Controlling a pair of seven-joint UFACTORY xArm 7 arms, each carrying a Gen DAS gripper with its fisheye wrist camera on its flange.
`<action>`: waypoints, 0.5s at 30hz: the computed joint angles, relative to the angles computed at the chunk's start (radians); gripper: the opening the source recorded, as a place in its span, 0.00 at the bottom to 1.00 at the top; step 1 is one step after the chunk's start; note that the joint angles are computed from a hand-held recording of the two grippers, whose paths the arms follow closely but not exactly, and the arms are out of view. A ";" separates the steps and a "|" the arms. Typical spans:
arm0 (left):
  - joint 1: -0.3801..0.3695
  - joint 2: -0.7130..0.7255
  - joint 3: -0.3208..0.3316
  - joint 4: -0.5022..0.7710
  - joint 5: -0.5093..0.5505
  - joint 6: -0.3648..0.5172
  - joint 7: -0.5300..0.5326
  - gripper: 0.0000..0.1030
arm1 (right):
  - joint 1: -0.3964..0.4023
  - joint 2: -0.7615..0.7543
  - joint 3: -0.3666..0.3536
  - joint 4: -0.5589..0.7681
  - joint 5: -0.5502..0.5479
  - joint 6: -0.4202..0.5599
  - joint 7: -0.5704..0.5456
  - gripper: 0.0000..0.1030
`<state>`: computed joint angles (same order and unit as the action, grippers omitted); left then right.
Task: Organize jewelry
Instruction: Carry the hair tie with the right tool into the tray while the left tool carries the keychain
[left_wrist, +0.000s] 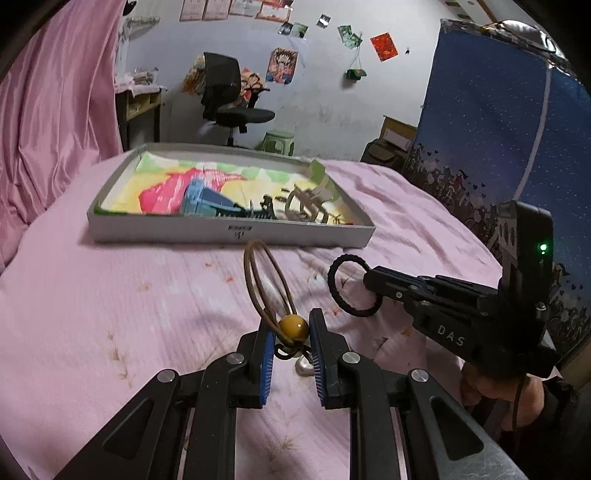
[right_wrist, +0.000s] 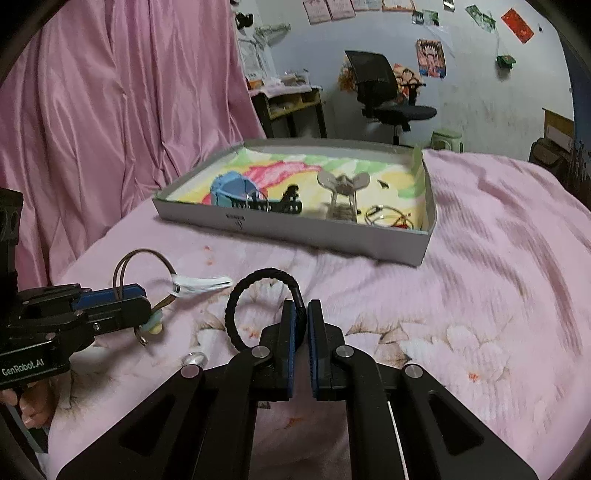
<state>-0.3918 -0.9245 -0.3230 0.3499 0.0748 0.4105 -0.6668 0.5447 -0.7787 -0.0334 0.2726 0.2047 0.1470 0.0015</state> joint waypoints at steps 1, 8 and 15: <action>0.005 -0.006 -0.004 0.002 0.005 0.001 -0.001 0.17 | 0.003 -0.001 -0.003 -0.001 0.001 -0.008 -0.001 0.06; 0.063 -0.015 -0.016 0.011 0.038 -0.024 -0.010 0.17 | 0.028 0.004 -0.029 -0.005 0.000 -0.080 -0.004 0.06; 0.151 0.044 -0.007 0.041 0.066 -0.091 -0.013 0.17 | 0.064 0.092 -0.068 0.054 -0.019 -0.176 -0.006 0.05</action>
